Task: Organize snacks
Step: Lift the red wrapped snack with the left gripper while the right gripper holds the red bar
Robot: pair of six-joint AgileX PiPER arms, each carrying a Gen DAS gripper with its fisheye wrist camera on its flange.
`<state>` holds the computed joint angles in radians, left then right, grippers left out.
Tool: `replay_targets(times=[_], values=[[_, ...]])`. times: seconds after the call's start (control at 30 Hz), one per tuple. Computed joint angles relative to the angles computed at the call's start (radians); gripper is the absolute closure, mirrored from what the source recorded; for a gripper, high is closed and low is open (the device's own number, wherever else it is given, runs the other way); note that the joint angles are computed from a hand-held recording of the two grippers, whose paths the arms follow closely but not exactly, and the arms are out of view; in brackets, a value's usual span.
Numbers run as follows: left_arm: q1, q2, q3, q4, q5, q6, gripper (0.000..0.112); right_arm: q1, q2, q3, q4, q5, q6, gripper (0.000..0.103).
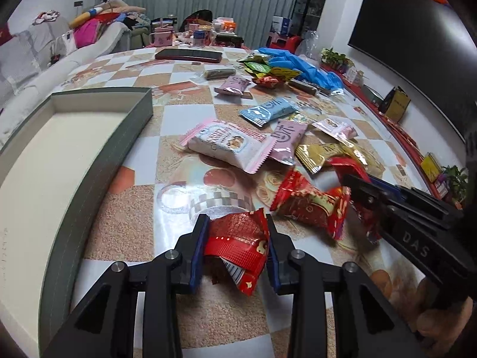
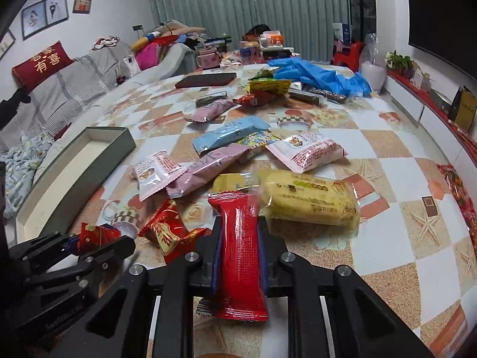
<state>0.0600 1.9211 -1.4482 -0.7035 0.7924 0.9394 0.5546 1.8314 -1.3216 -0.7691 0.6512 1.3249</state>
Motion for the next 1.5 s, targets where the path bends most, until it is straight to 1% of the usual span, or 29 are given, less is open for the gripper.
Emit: replay_targets(times=[0.07, 0.17, 0.4, 0.5, 0.53, 0.7, 0.8, 1.5], values=[[0.001, 0.004, -0.006, 0.009, -0.008, -0.023, 0.074, 0.008, 0.017, -0.032, 0.015, 0.048, -0.021, 0.082], [-0.016, -0.006, 0.006, 0.040, -0.038, -0.037, 0.074, -0.011, 0.068, -0.105, 0.122, 0.104, -0.130, 0.082], [-0.027, -0.018, 0.028, 0.046, -0.067, -0.054, 0.074, 0.002, 0.097, -0.144, 0.113, 0.156, -0.147, 0.082], [-0.017, -0.032, 0.047, 0.018, -0.085, -0.028, 0.074, 0.005, 0.099, -0.147, 0.111, 0.160, -0.144, 0.082], [-0.022, -0.040, 0.060, 0.020, -0.102, -0.027, 0.074, 0.005, 0.100, -0.147, 0.111, 0.159, -0.145, 0.082], [-0.029, -0.038, 0.055, 0.074, -0.125, -0.078, 0.074, 0.007, 0.106, -0.156, 0.108, 0.173, -0.147, 0.082], [-0.027, -0.024, 0.034, 0.099, -0.114, -0.111, 0.074, 0.008, 0.108, -0.159, 0.108, 0.176, -0.148, 0.082], [-0.028, -0.018, 0.028, 0.103, -0.113, -0.113, 0.074, 0.012, 0.116, -0.171, 0.103, 0.187, -0.148, 0.082]])
